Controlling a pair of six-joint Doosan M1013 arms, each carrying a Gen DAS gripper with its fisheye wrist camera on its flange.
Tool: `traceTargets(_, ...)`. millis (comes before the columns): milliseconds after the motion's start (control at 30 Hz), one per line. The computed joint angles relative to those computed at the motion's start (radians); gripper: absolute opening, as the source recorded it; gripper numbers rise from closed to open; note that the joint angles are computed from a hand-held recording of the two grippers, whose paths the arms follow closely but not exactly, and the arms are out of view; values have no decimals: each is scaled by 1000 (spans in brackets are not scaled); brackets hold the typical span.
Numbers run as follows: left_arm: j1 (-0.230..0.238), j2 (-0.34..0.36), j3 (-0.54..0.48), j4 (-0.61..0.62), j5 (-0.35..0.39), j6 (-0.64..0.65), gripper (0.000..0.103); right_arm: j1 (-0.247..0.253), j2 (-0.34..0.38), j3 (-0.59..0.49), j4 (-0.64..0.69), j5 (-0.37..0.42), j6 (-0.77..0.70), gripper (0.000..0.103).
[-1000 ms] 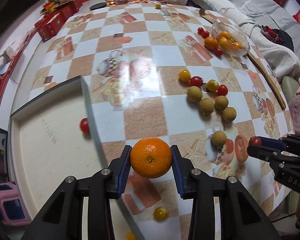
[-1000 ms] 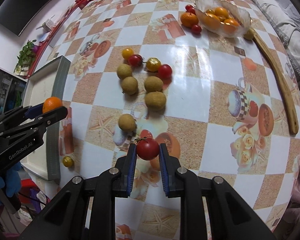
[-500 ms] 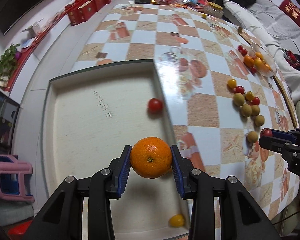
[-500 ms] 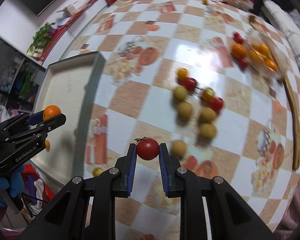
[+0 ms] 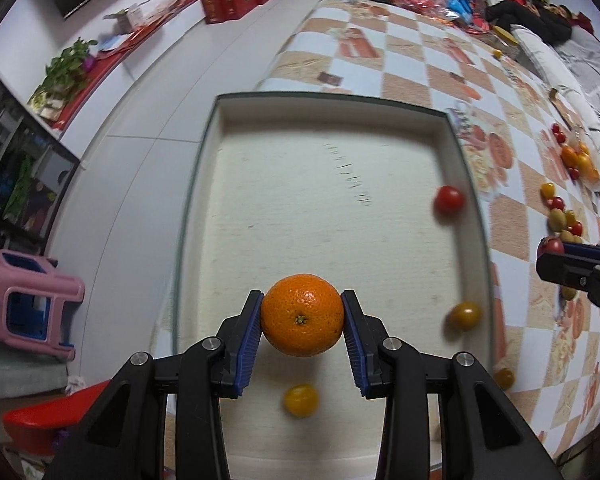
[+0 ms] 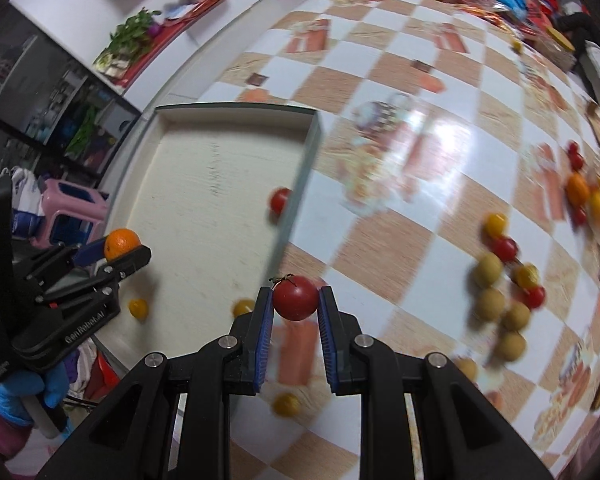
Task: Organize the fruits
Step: 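Carry the mandarin and red tomato over the white tray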
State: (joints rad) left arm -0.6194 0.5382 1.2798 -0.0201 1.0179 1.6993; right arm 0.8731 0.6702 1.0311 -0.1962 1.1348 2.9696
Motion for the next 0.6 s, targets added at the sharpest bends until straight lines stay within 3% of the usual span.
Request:
traceTargets(300,7,30,-11,66,7,-65,40,-58,98,-127,101,-6,-136,24)
traceTargets(600,-2,28,5,94,-7,-61,40,-80,203,-282,129,106,-243,25)
